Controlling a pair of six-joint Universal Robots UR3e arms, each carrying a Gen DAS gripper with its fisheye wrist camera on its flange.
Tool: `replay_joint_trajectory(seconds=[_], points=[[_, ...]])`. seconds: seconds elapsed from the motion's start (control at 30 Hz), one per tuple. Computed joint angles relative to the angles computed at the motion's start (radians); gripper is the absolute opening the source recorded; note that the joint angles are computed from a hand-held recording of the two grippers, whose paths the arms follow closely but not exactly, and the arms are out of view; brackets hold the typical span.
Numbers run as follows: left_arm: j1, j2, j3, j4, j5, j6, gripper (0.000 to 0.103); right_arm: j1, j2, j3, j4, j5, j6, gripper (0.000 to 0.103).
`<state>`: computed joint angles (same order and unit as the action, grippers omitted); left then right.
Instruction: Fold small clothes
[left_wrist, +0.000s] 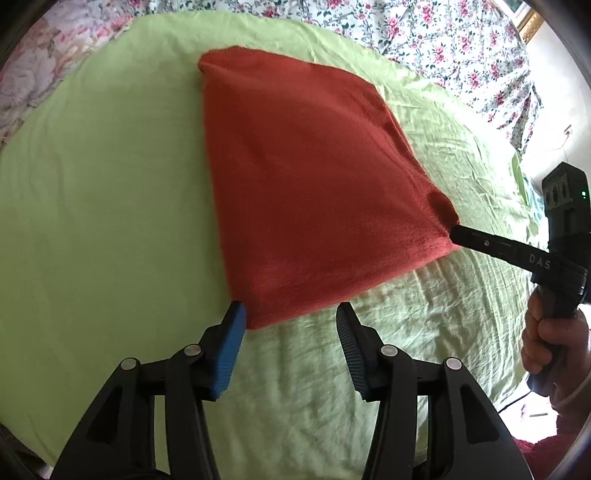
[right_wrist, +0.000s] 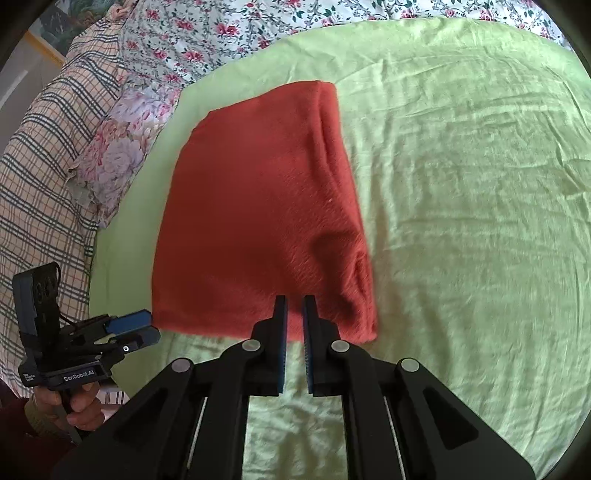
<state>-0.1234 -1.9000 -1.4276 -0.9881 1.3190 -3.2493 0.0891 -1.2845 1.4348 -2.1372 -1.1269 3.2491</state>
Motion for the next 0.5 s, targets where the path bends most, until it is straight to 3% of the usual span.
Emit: replay_joint_trajectory(seconds=[0.17,0.23,0.3,0.5], points=[[0.056,0.066,-0.103,0.054,-0.052,0.032,0.053,0.037,-0.029,0.006,0.005,-0.04,0.04,0.013],[0.065,0.077,-0.124,0.059,-0.054,0.045,0.053,0.058,-0.048,0.014,0.004,-0.069,0.074,0.024],[0.079,0.089,-0.139,0.056,-0.065,0.05,0.053,0.066,-0.068,0.028,0.0,-0.08,0.098,0.028],[0.103,0.067,-0.089,0.056,-0.079,0.013,0.053,0.076,-0.038,-0.063,0.059,-0.108,0.063,0.028]])
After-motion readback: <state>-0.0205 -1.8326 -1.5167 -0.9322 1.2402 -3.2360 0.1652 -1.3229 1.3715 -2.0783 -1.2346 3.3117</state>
